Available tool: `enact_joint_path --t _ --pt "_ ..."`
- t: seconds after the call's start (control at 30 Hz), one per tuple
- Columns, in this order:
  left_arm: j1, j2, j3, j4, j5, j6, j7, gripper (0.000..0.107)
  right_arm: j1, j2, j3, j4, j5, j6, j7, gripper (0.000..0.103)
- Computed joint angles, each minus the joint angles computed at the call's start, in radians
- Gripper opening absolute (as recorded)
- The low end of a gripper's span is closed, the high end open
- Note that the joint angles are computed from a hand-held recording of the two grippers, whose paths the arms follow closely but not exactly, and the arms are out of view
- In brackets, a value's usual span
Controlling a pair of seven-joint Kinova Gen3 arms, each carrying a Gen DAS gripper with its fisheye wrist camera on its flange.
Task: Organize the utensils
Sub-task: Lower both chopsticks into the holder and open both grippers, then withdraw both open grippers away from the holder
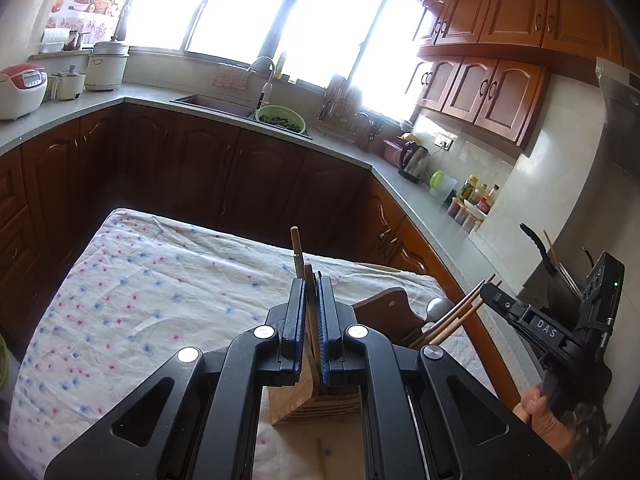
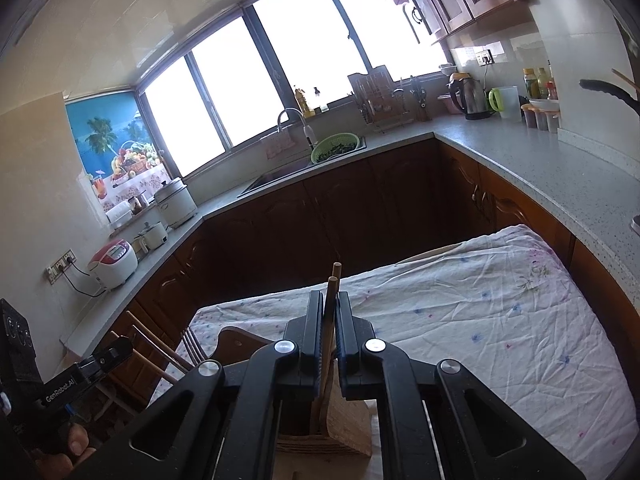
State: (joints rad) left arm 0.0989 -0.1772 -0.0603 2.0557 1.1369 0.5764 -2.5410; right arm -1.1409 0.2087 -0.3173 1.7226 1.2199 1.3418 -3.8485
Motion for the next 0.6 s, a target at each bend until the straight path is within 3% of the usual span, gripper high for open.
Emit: enact_joint_path --t 0.37,0.43,0.47,0.5,0.57,0.6 --pt "0.036 -0.01 0.016 -0.015 -0.135 -0.054 0.138 0.008 0.005 0.004 0.003 -0.012 -0.022 -0.015 0.023 0.01" --pt "0.038 -0.008 0.023 -0.019 -0.172 -0.065 0.178 0.018 0.001 0.008 0.004 -0.02 -0.028 -0.002 0.028 0.016" --pt "0.04 -0.007 0.022 -0.019 -0.184 -0.068 0.193 0.023 -0.004 0.012 0.006 -0.027 -0.033 0.013 0.028 0.026" --pt "0.046 -0.006 0.016 -0.016 -0.184 -0.071 0.194 0.033 -0.009 0.012 0.007 -0.022 -0.031 0.02 0.016 0.04" --pt "0.047 -0.009 0.024 -0.01 -0.214 -0.094 0.23 0.049 -0.015 0.007 0.006 -0.008 -0.025 0.028 -0.01 0.051" --pt "0.046 -0.01 0.032 -0.008 -0.241 -0.107 0.261 0.059 -0.016 0.007 0.005 -0.005 -0.026 0.033 -0.017 0.052"
